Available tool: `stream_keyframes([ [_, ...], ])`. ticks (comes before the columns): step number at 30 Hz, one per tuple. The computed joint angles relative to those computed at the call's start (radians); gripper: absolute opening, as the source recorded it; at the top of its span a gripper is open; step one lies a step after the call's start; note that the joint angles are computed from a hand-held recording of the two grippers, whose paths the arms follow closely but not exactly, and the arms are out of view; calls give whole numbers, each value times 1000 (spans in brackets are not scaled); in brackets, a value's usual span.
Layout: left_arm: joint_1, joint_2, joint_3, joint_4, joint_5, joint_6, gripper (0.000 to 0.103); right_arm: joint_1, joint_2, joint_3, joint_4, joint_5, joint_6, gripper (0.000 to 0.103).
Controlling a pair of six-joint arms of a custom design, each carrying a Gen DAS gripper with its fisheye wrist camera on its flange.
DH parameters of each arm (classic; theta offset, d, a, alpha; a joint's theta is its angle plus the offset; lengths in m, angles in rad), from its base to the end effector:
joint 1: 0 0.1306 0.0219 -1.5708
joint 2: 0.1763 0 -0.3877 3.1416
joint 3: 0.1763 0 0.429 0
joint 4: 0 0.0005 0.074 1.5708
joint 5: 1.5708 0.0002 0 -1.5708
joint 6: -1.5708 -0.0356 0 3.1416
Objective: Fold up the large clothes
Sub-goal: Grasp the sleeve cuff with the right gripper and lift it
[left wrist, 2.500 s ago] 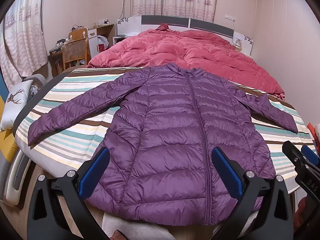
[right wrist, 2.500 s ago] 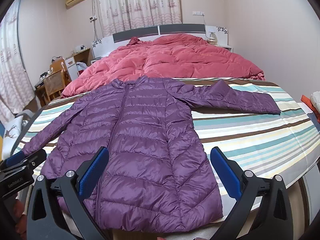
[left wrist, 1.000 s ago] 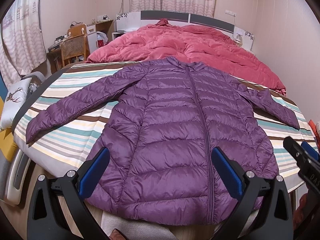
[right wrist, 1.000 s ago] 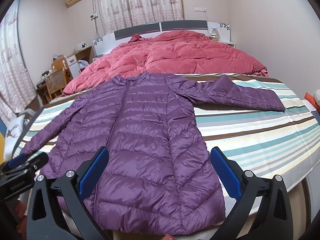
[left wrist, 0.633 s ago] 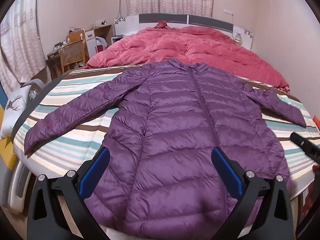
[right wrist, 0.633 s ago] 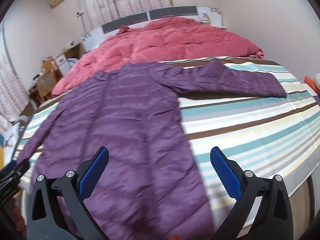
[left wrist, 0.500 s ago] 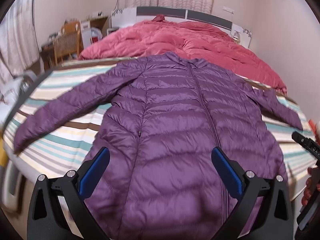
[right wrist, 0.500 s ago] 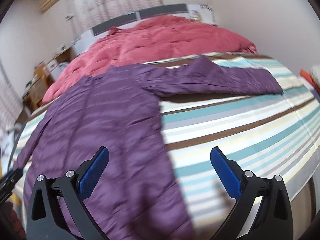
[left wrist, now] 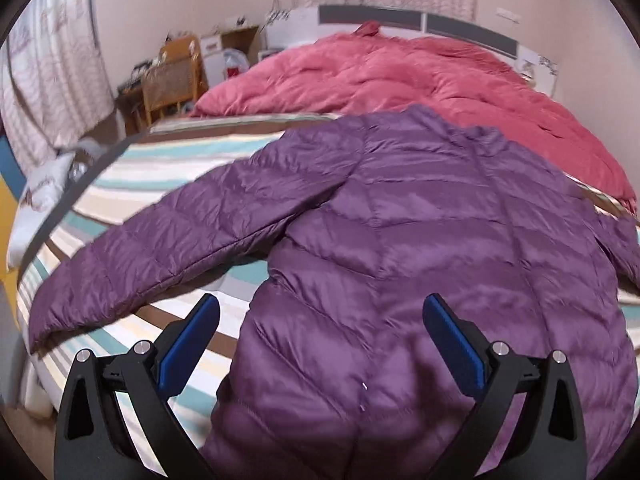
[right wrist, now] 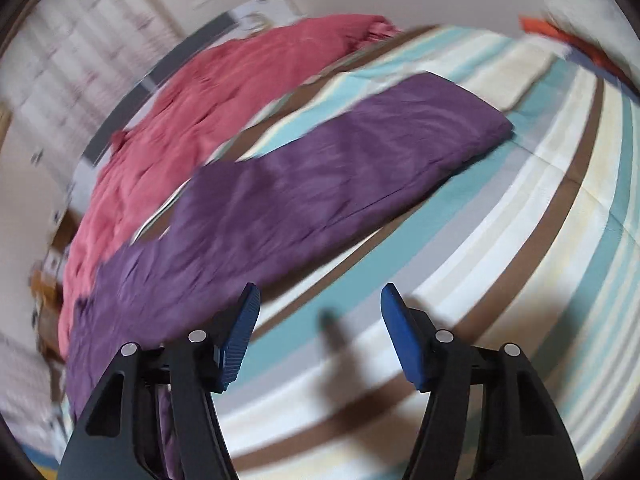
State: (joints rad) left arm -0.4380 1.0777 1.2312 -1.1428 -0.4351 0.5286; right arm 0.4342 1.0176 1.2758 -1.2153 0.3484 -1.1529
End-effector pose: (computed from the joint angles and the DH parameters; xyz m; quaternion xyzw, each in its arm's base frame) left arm 0.3533 -0.1494 0.4757 -0.1042 0.9317 0.0530 0.3439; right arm 0.3280 0.1382 0.5127 0.3792 0.8605 0.0962 0.3264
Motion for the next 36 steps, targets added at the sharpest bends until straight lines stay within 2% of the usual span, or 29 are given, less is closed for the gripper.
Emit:
stream_keyframes([
  [2, 26, 7, -7, 22, 19, 4, 101, -63, -8, -26, 34, -38, -25, 63],
  [6, 51, 24, -23, 41, -4, -9, 101, -142, -12, -53, 100, -57, -70, 63],
  [8, 54, 24, -37, 54, -17, -14, 101, -165, -5, -52, 115, -52, -88, 63],
  [11, 61, 21, -58, 63, -13, -3, 101, -192, -5, -62, 142, -43, -138, 54],
  [17, 85, 34, -67, 50, 22, 25, 101, -225, 2, -72, 177, -13, -187, 51],
  [19, 88, 38, -70, 45, 35, 32, 101, -230, 21, -58, 169, 4, -184, 45],
  [21, 98, 40, -73, 47, 58, 36, 101, -230, 41, -41, 143, 21, -185, 31],
  [23, 104, 37, -79, 51, 73, 39, 101, -244, 41, -47, 151, 11, -163, 18],
  [26, 107, 37, -84, 54, 81, 43, 101, -268, 29, -67, 197, -25, -106, 8],
  [30, 97, 45, -77, 41, 68, 44, 101, -255, 16, -62, 232, -9, -22, 6],
  [36, 86, 48, -74, 34, 37, 47, 101, -159, 80, 71, 193, 138, 170, 6],
])
